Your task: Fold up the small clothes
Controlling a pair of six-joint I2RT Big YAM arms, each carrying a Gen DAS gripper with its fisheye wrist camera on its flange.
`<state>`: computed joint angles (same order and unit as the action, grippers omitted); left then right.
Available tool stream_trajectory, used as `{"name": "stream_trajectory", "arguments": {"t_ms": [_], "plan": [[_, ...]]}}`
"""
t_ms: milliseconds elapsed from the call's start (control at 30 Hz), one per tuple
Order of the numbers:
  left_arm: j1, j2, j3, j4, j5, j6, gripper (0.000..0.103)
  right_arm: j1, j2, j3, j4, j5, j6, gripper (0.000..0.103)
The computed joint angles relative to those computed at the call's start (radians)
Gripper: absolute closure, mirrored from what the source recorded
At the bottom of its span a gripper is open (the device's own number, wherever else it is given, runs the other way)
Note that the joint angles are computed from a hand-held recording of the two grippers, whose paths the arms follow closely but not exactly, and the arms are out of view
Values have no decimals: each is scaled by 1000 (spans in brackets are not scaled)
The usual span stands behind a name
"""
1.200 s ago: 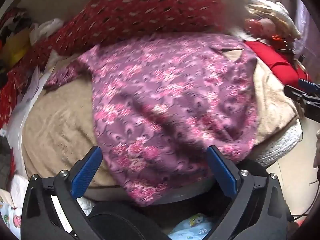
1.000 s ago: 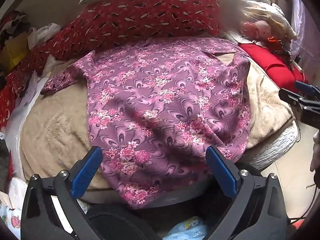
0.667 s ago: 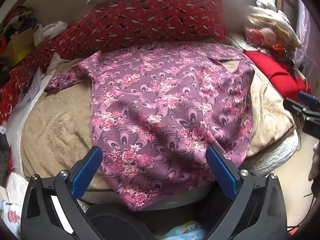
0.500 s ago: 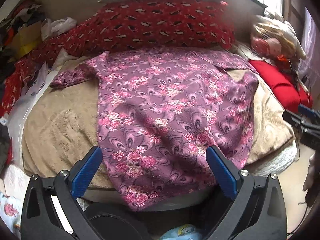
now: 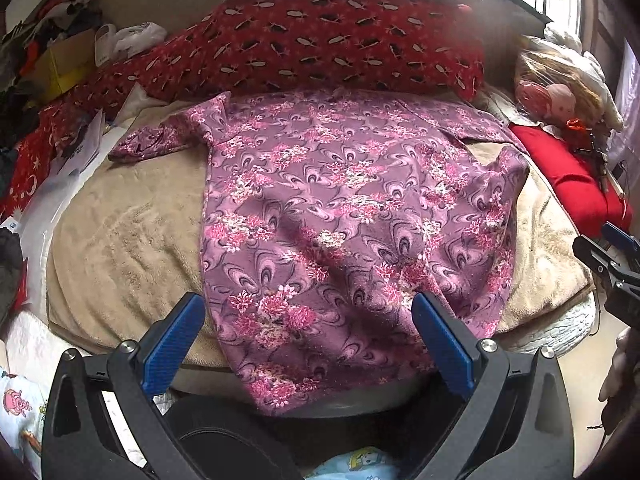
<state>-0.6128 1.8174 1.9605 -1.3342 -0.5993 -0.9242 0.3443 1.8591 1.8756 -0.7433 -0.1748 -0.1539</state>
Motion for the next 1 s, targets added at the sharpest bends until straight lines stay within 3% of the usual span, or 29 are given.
{"name": "stream_trajectory", "arguments": {"t_ms": [1000], "plan": [[6,10,13,-14,22,-5,0,-12,3,-3,6,-33,17,9]]}}
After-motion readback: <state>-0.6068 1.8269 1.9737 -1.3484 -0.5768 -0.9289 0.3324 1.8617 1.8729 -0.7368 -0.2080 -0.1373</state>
